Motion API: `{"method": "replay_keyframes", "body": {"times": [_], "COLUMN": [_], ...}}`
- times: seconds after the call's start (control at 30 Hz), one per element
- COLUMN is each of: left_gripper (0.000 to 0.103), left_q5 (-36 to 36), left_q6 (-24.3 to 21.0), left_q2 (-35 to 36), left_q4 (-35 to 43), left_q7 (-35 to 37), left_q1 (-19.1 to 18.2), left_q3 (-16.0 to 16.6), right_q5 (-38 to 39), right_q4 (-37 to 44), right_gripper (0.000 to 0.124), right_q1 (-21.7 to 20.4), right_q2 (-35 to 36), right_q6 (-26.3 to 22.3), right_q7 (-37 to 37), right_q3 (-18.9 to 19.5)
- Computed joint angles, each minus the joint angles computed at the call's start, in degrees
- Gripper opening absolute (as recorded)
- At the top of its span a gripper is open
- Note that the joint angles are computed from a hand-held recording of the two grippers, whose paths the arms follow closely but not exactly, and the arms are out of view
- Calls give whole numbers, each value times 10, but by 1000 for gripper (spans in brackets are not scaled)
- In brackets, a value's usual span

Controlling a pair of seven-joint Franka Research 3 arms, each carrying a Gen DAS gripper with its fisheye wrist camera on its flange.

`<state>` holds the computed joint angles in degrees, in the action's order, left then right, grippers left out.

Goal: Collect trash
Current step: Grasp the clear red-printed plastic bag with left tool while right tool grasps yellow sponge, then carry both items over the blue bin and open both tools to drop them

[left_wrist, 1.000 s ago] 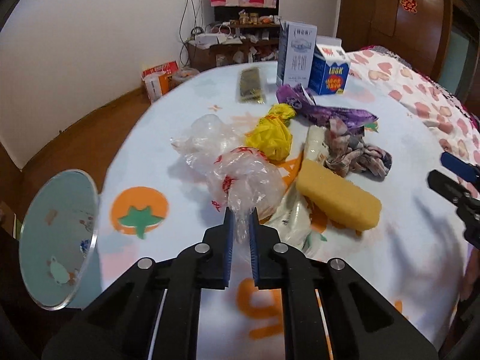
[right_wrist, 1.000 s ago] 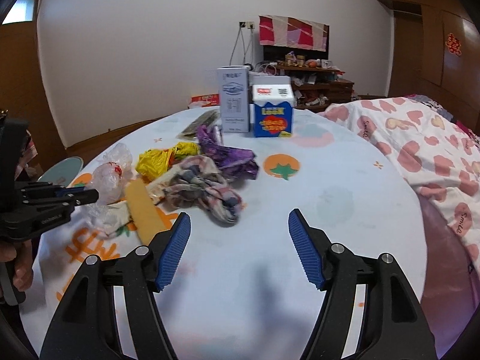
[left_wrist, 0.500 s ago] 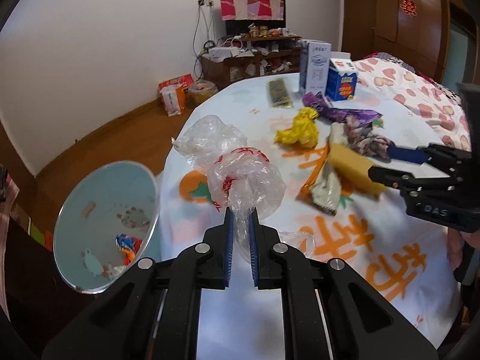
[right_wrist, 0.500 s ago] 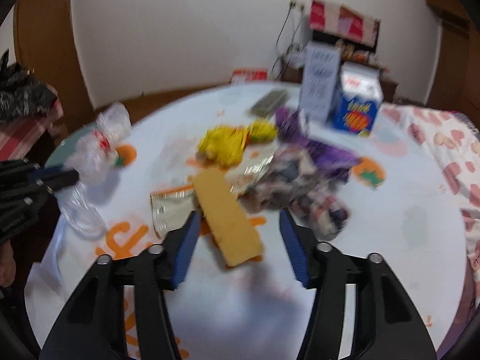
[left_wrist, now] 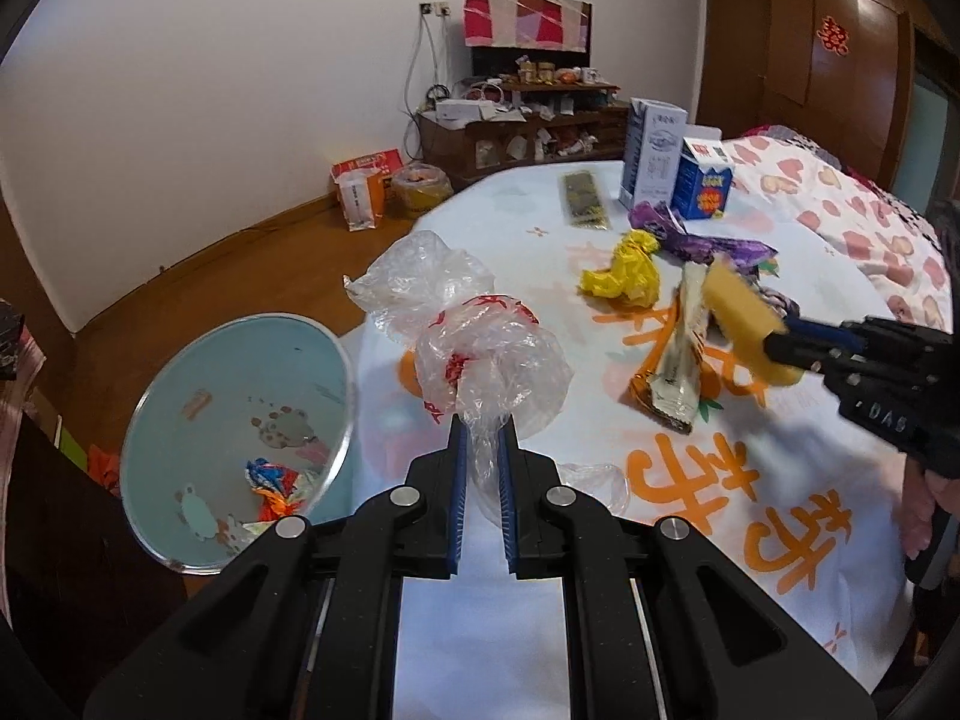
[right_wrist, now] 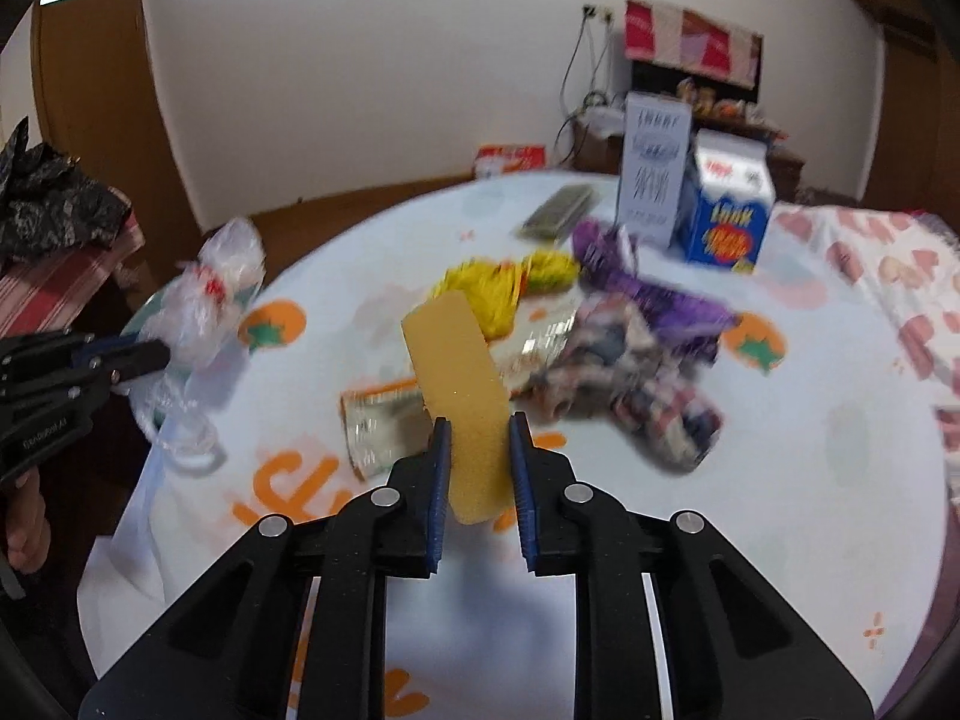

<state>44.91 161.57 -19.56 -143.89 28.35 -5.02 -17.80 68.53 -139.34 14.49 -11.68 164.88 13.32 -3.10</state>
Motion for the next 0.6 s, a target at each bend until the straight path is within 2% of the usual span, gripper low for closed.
{"method": "replay_keyframes", "body": {"times": [0.1, 0.3, 0.6], "left_gripper": [10, 10, 10], "left_q5": [6, 25, 39], "left_q6": [2, 4, 1], "left_q2": [-19, -47, -63], "left_q4": [-10, -26, -35], "left_q7": [-11, -40, -63], "left_q1": [7, 32, 46], "left_q3": [-1, -9, -12], "right_q5": [39, 134, 163], "right_q4": [11, 47, 82], "right_gripper": [20, 20, 20], "right_q1": [12, 22, 12], "right_q2": [-2, 18, 48], "right_q6": [21, 31, 31], "right_q7": [-28, -106, -124], "right_q3": [2, 10, 37]}}
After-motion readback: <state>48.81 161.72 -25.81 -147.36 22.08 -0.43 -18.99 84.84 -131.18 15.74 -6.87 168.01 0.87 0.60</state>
